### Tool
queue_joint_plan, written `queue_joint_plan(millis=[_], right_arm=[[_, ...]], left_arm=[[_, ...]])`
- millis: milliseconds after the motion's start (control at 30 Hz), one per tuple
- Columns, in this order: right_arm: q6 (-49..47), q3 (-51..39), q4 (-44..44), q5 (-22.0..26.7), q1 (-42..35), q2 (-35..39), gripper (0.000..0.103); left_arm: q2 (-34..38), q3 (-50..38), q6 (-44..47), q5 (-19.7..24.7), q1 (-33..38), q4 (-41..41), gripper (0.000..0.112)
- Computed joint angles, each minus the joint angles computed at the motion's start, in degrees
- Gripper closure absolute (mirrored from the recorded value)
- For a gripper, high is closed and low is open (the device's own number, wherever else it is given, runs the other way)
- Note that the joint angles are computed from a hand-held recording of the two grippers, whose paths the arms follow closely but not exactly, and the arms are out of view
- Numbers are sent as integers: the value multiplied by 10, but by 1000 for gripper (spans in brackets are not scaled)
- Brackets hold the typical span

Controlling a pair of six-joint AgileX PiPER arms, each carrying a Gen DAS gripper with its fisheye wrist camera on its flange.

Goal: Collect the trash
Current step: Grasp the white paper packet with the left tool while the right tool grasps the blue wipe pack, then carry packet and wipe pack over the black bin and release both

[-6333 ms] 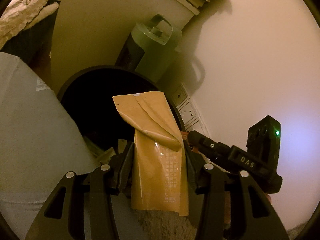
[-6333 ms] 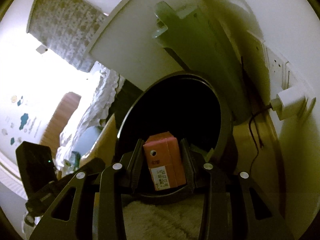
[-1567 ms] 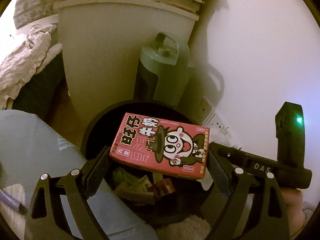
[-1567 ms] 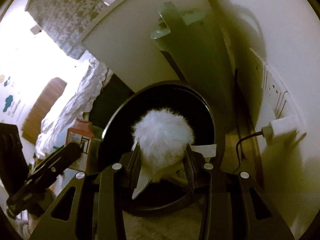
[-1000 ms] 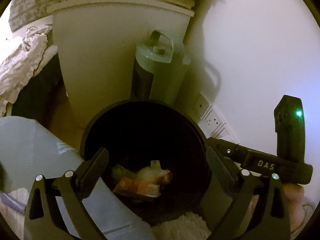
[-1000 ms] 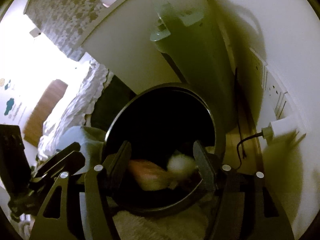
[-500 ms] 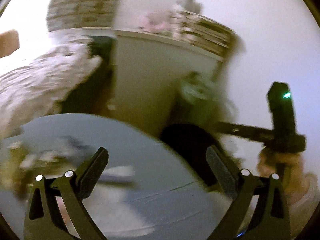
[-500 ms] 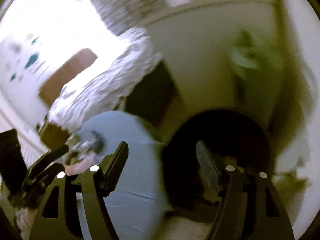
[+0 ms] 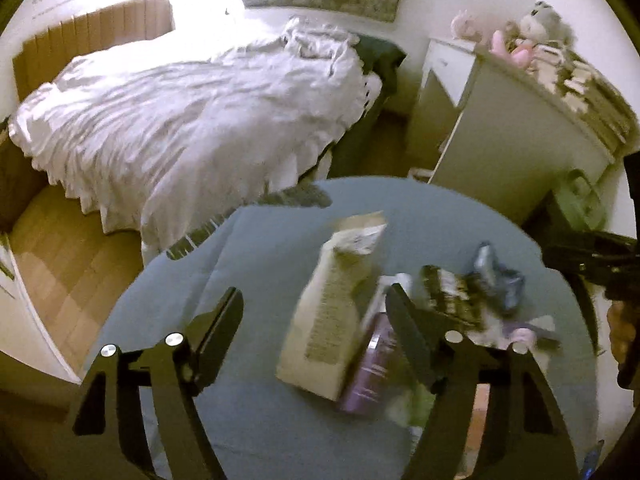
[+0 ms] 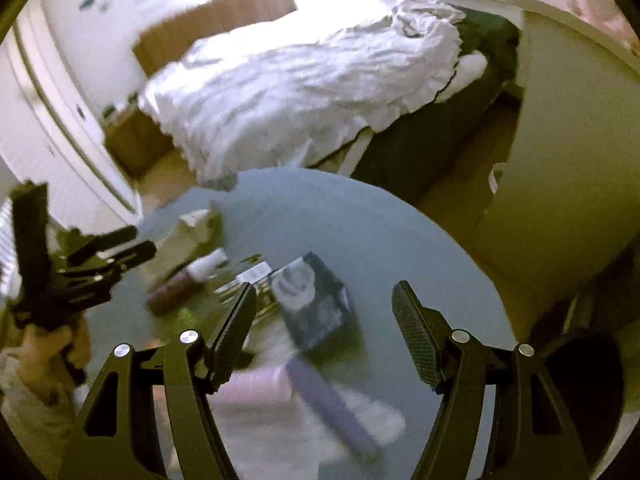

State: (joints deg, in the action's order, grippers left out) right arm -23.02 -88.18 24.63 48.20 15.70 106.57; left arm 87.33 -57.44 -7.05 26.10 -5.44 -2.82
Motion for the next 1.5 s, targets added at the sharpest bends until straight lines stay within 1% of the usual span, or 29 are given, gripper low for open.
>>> queue_joint_plan(millis=[100,167,233,267,333,400,433,467,567,600,633,733,800,867,967,1133,1167,1233,1267,1333,1400,1500], right_arm=[[18,-27,-31,-11,27,43,33],[33,-33,-57,-21,44,63,33],[41,-44,-64,-23,54,82,33],[43,-46,-64,-25,56,89,33],[41,-44,-60,-34,59,97,33],[43,-42,-63,-42,60,104,41],[46,-45,-67,-43,61,109,41],[38,-37,-62,-54,61,106,42],[28,-24,-46,-60,55,96,45],[19,-16,-30,-59,48,88,46],[1,-5,0,-58,35,74,46],[-37,25,52,-45,6,29,46],[-78,49,109,-22,-29,-9,46],[-108,71,148,0,-61,-43,46],[-167,126,222,41,-132,-110,46],[-253,223,307,89,-266,-209,46],[-268,239,318,98,-294,-224,46],[-296,269,337,118,-356,-250,46],[-307,279,345,131,-385,-256,46],[-325,292,357,159,-445,-261,46],[-344,299,362,175,-502,-258,46],[-361,303,365,189,-561,-242,46]], left_arm=[[39,-18,59,-11,6,-49,46],[45,-17,112,-8,25,-88,58],[65,-27,120,-8,29,-102,66],[68,-26,107,-14,25,-91,73],[74,-23,92,-34,25,-80,79],[74,-21,96,-40,30,-95,84],[72,-18,102,-40,33,-108,87],[65,-12,110,-41,37,-124,87],[27,18,139,-51,44,-167,88],[12,26,149,-51,44,-180,88],[-3,34,158,-50,42,-192,93],[-51,52,169,-46,25,-207,93],[-84,63,151,-54,-1,-186,93],[-112,66,91,-52,-40,-124,93],[-137,64,64,-44,-74,-115,93],[-148,36,-107,-31,-183,35,93],[-143,26,-122,-28,-202,48,93],[-121,1,-114,-31,-238,31,93],[-105,-17,-125,-30,-261,44,93],[-71,-51,-157,-30,-303,76,93],[-35,-84,-152,-39,-333,65,93],[33,-144,-144,-45,-374,43,93]])
